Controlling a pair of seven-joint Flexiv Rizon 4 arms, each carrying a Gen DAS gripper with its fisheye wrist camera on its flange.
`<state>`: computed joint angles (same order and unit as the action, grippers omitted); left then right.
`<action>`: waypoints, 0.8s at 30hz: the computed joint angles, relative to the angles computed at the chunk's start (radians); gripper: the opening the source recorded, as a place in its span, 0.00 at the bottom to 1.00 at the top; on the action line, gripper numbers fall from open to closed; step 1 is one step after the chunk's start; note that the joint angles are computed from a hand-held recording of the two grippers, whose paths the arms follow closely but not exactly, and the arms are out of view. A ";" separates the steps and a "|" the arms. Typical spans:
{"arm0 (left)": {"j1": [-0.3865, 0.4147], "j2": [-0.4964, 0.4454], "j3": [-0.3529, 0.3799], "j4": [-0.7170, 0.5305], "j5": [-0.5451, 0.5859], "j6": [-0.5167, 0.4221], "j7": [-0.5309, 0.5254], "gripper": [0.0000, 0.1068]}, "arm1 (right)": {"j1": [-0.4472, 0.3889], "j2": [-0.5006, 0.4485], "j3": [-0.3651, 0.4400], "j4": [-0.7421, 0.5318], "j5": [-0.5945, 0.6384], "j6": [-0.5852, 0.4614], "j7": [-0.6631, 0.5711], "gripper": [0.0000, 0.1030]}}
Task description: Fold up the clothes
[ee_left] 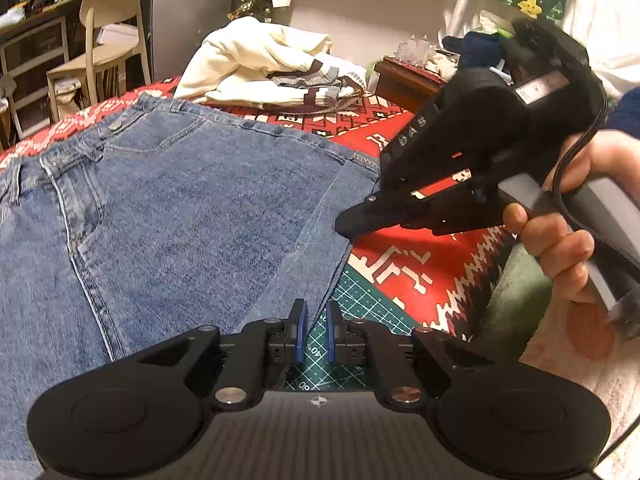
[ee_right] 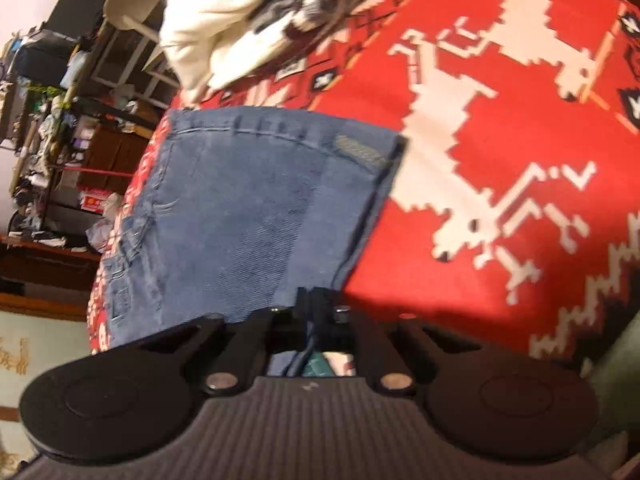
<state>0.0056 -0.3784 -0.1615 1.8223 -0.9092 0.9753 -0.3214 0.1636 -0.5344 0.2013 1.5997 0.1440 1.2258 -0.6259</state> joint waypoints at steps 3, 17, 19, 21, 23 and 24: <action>0.005 0.006 0.005 0.000 0.003 -0.020 -0.018 0.07 | 0.071 0.015 -0.088 0.025 -0.115 -0.022 0.054 0.08; 0.012 -0.056 0.030 -0.073 -0.060 -0.101 -0.221 0.02 | -0.001 0.037 0.038 0.053 -0.122 0.071 -0.146 0.13; 0.024 -0.050 0.026 -0.069 -0.044 -0.106 -0.241 0.03 | -0.001 0.038 0.039 0.034 -0.099 0.002 -0.152 0.06; 0.033 -0.042 0.026 -0.061 -0.036 -0.110 -0.257 0.03 | 0.010 0.042 0.022 0.027 -0.088 -0.038 -0.146 0.06; 0.046 -0.034 0.029 -0.055 -0.028 -0.132 -0.278 0.03 | 0.044 0.054 -0.023 0.034 -0.121 -0.077 -0.113 0.05; 0.053 -0.031 0.032 -0.055 -0.024 -0.151 -0.292 0.03 | 0.056 0.057 -0.039 0.038 -0.133 -0.084 -0.097 0.08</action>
